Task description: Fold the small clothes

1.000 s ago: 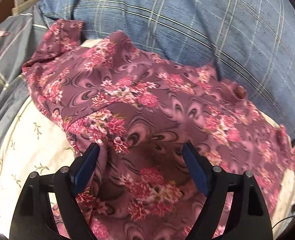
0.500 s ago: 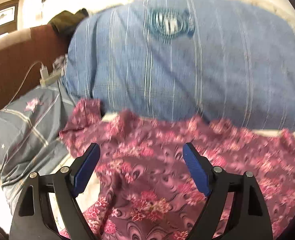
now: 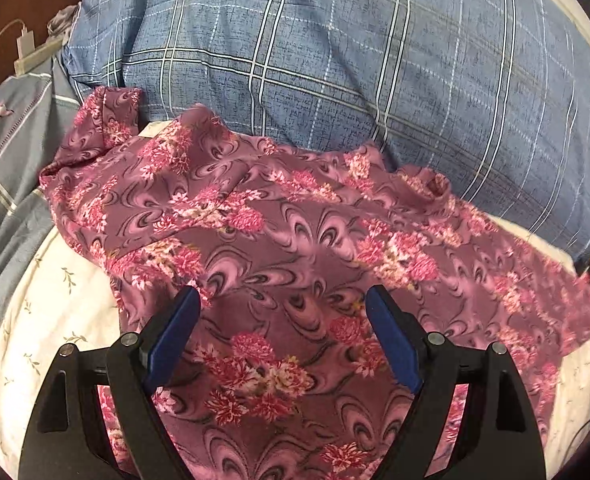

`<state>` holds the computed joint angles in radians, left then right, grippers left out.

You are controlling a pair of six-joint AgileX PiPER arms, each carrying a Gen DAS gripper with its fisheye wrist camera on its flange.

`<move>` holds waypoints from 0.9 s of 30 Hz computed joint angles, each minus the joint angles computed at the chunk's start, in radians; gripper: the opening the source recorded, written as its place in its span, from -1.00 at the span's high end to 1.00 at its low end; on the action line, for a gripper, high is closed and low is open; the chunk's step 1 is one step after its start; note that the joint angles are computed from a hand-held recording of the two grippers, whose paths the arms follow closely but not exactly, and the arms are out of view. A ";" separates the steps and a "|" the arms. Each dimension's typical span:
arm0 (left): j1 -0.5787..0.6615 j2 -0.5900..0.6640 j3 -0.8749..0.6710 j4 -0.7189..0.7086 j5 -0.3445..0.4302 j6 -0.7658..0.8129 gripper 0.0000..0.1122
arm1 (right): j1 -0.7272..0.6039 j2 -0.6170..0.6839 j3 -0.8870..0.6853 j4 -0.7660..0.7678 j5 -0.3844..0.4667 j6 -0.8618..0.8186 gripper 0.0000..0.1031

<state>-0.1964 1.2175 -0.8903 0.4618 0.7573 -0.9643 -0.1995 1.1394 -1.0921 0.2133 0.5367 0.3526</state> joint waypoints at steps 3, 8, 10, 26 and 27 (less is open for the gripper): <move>0.055 0.002 -0.012 -0.092 -0.042 0.105 -0.52 | 0.086 -0.001 -0.016 0.055 -0.017 -0.081 0.84; 0.110 0.002 -0.016 -0.210 -0.081 0.265 -0.52 | 0.434 0.059 -0.101 -0.199 -0.029 0.069 0.84; 0.121 -0.006 -0.016 -0.217 -0.091 0.289 -0.52 | 0.575 0.118 -0.156 -0.313 -0.023 0.151 0.84; 0.439 -0.134 -0.019 -0.403 -0.110 0.561 -0.52 | 1.219 0.706 -0.686 -0.353 0.046 0.185 0.84; 0.471 -0.142 -0.020 -0.412 -0.109 0.568 -0.52 | 1.241 0.750 -0.732 -0.332 0.052 0.177 0.84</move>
